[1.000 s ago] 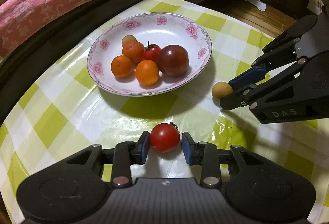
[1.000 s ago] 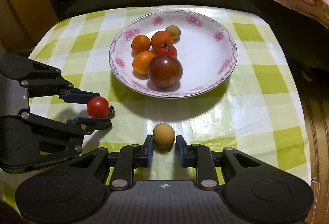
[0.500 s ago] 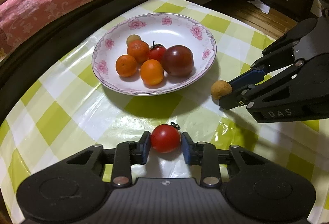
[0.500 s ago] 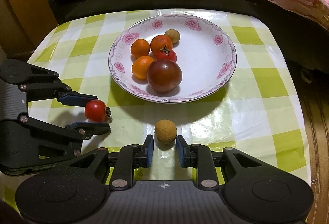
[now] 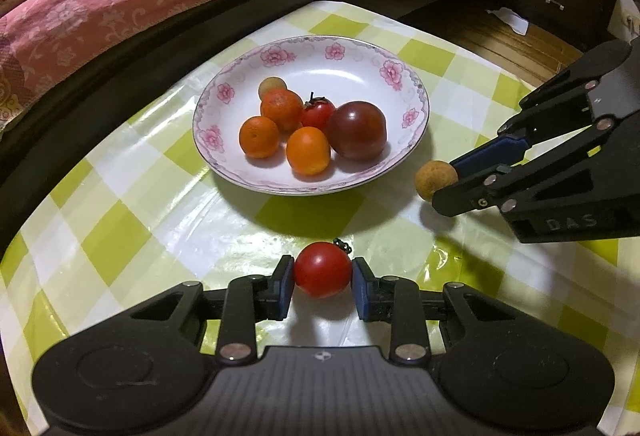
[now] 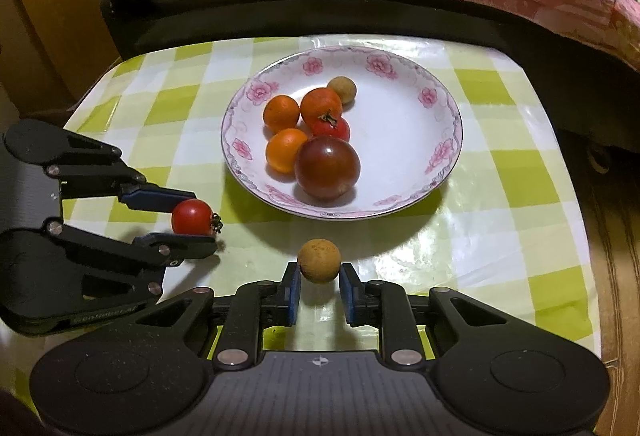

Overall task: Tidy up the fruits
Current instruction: 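Carry the tan fruit and red cherry tomato over the plate with both tools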

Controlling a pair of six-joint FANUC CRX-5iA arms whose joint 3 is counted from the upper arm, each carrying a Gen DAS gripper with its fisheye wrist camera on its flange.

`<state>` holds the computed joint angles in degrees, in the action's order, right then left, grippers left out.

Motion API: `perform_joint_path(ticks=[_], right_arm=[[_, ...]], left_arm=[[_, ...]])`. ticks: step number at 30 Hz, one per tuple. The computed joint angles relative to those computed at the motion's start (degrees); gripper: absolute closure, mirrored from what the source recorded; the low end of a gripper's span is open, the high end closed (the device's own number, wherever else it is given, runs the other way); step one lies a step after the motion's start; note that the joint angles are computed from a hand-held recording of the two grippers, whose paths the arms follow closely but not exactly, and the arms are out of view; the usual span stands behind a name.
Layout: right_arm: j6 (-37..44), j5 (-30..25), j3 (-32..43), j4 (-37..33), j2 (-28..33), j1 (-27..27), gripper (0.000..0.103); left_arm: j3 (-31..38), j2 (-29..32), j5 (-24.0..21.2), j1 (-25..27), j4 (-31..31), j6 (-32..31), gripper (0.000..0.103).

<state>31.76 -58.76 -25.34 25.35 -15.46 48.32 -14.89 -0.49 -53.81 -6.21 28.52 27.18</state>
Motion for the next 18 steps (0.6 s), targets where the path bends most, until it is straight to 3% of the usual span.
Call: perform_joint_path(ticks=[8, 18], right_arm=[[-0.23, 1.21, 0.09, 0.15, -1.85, 0.48, 0.085], [-5.08, 2.21, -1.11, 5.7, -2.44, -0.36, 0.085]], left_arm=[[0.22, -0.64, 0.09, 0.26, 3.05, -1.01, 0.065], [2.55, 1.49, 5.35, -1.68, 2.54, 2.59, 0.065]])
